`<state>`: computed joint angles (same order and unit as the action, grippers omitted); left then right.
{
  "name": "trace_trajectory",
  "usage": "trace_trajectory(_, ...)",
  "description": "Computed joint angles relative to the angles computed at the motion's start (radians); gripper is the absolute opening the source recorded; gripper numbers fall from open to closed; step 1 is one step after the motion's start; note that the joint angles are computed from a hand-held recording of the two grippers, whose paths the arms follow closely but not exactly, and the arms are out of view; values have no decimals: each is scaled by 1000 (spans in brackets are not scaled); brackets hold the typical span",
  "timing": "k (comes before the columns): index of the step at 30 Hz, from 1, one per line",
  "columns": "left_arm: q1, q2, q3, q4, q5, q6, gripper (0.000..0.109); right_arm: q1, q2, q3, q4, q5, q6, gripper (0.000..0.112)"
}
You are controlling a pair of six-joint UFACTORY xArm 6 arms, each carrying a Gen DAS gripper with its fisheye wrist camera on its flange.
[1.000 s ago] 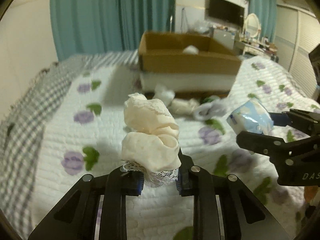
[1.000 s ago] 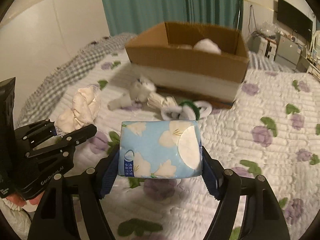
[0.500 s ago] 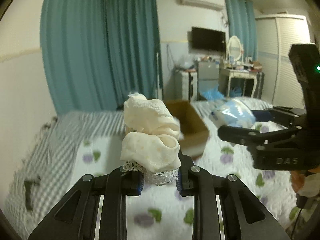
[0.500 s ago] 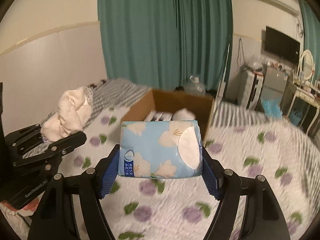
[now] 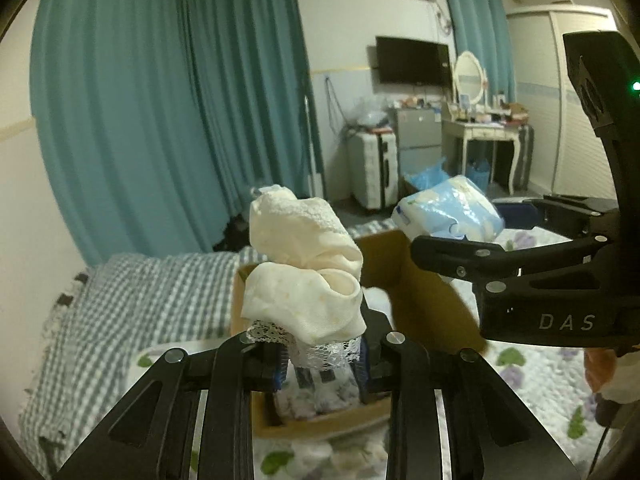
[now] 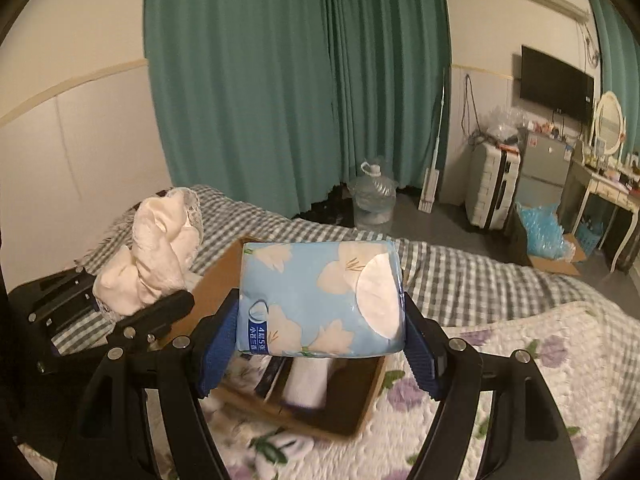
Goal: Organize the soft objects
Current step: 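Carry the lace cloth and blue pack into the box and release both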
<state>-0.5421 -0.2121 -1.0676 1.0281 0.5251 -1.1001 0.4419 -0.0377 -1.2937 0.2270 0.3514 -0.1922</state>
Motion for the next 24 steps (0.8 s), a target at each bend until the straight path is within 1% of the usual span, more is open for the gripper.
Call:
trace_trajectory(1, 0, 12, -7, 0, 5, -2, 28, -2, 38, -26, 8, -4, -3, 74)
trace_trajectory(2, 13, 35, -15, 6, 2, -8, 37, -1, 59, -39, 1, -8, 10, 74)
trace_trajectory(3, 16, 48, -19, 19, 7, -21, 52, -4, 85, -55, -3, -13, 17, 74)
trace_trajectory(4, 20, 65, -24, 66, 16, -60, 60, -6, 111, -72, -12, -21, 31, 75)
trace_trajectory(5, 20, 76, -29, 101, 28, -92, 75, -9, 141, -86, -23, -41, 52, 79)
trace_trajectory(6, 20, 84, -31, 133, 39, -123, 80, -8, 155, -91, -30, -58, 64, 84)
trace_trajectory(7, 25, 95, -36, 150, 44, -144, 80, -10, 170, -89, -20, -82, 61, 94)
trace_trajectory(8, 35, 104, -37, 138, 36, -142, 80, -12, 185, -94, -21, -95, 67, 96)
trace_trajectory(10, 47, 122, -47, 93, 35, -109, 80, -14, 203, -104, -27, -94, 79, 96)
trace_trajectory(13, 44, 113, -35, 85, 39, -110, 80, -17, 211, -108, -16, -90, 76, 96)
trace_trajectory(17, 16, 60, -21, 67, 78, -109, 80, -18, 162, -70, -60, -92, 108, 96)
trace_trajectory(19, -7, 26, -19, 71, 109, -117, 80, -15, 114, -44, -71, -92, 122, 96)
trace_trajectory(21, -41, -32, -7, 96, 165, -130, 80, -14, 60, -16, -94, -90, 133, 96)
trace_trajectory(22, -61, -63, -5, 103, 194, -129, 80, -12, 29, -6, -114, -86, 146, 96)
trace_trajectory(24, -116, -138, 0, 118, 265, -119, 81, -4, -46, 15, -201, -59, 212, 97)
